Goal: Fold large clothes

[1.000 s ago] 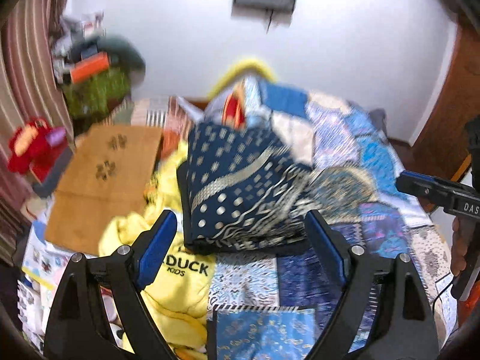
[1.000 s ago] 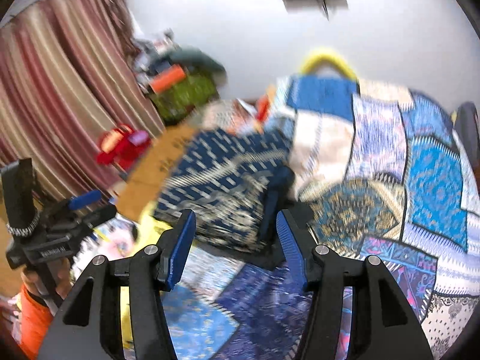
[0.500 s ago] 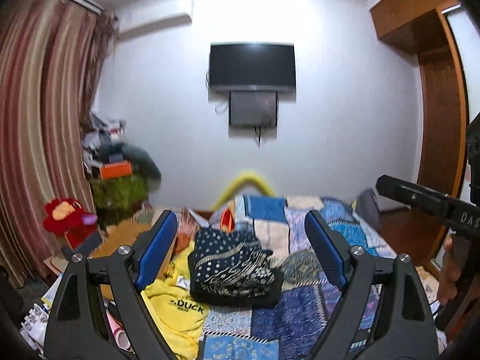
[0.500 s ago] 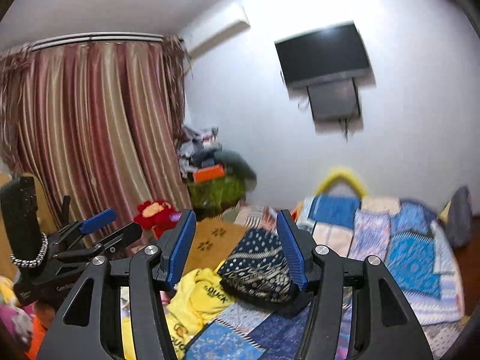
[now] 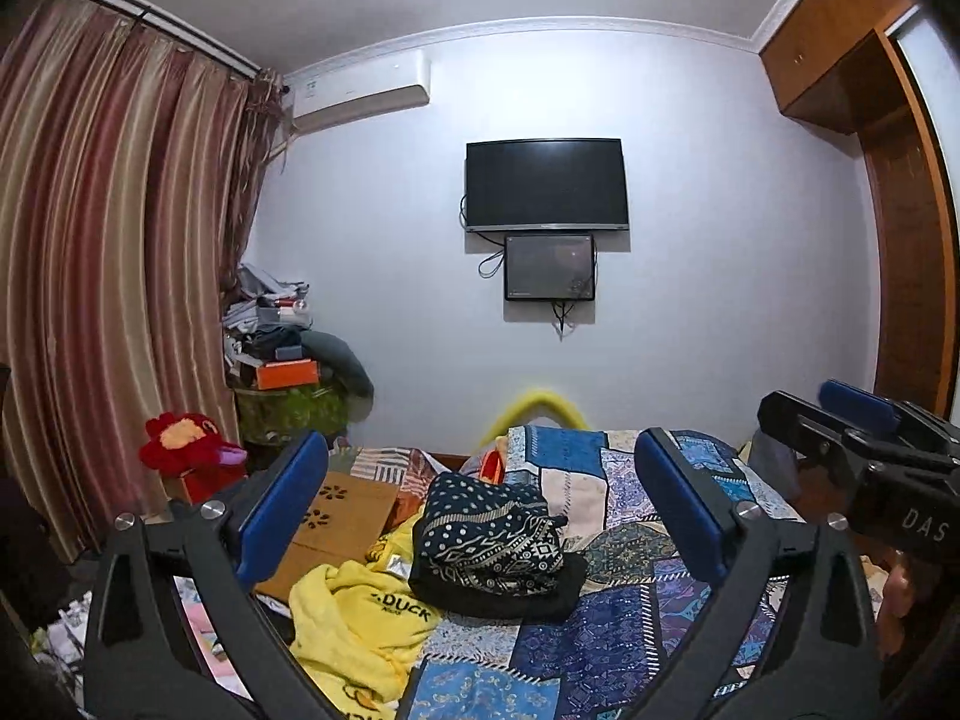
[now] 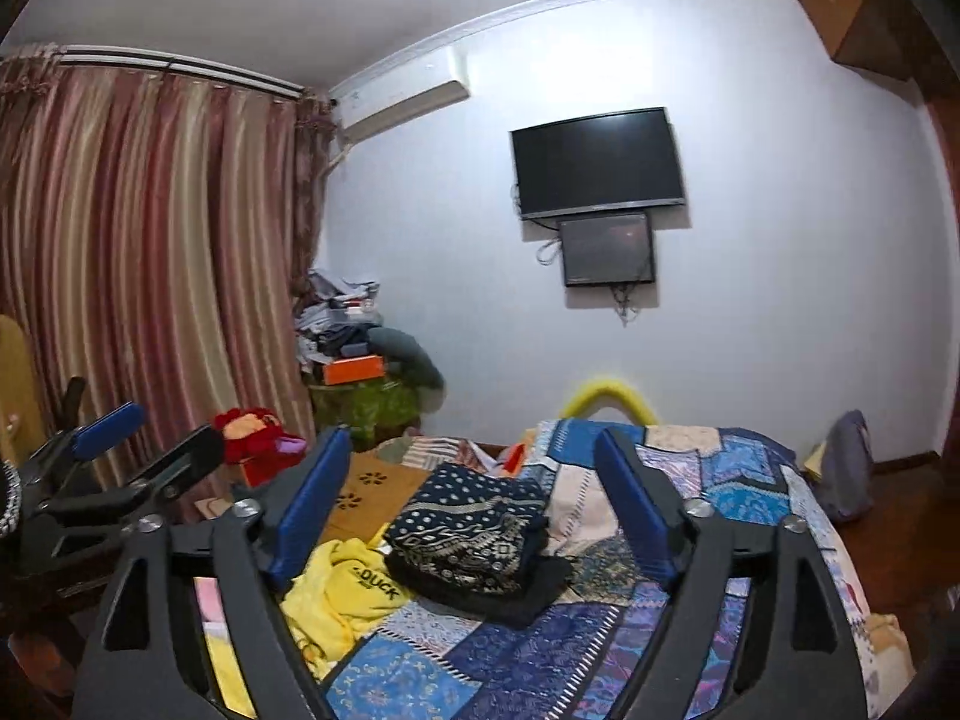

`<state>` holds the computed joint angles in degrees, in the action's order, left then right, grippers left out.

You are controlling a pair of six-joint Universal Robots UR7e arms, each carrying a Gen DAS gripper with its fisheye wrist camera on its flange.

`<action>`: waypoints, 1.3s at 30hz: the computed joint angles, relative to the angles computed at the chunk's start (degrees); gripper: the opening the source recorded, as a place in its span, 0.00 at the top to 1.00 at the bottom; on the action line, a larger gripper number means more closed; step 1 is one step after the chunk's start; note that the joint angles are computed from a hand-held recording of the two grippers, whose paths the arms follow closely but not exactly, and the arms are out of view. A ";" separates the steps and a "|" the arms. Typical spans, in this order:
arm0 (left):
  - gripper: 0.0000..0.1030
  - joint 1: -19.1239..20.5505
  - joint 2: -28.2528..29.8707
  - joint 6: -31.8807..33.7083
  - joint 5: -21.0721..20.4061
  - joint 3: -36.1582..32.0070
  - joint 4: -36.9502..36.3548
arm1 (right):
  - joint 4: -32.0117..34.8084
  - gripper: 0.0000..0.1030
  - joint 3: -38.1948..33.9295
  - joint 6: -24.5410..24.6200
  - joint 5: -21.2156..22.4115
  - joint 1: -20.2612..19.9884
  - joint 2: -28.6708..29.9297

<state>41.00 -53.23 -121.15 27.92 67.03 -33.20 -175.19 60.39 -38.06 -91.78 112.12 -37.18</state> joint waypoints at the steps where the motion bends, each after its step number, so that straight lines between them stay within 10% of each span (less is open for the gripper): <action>1: 0.00 0.12 0.06 -1.21 -0.27 -0.27 0.88 | -0.38 0.18 0.44 -0.21 -0.15 -0.02 -0.24; 39: 0.00 0.75 1.99 -8.72 -3.62 -2.62 7.13 | 3.10 0.17 4.23 -1.08 -2.30 -0.18 -3.33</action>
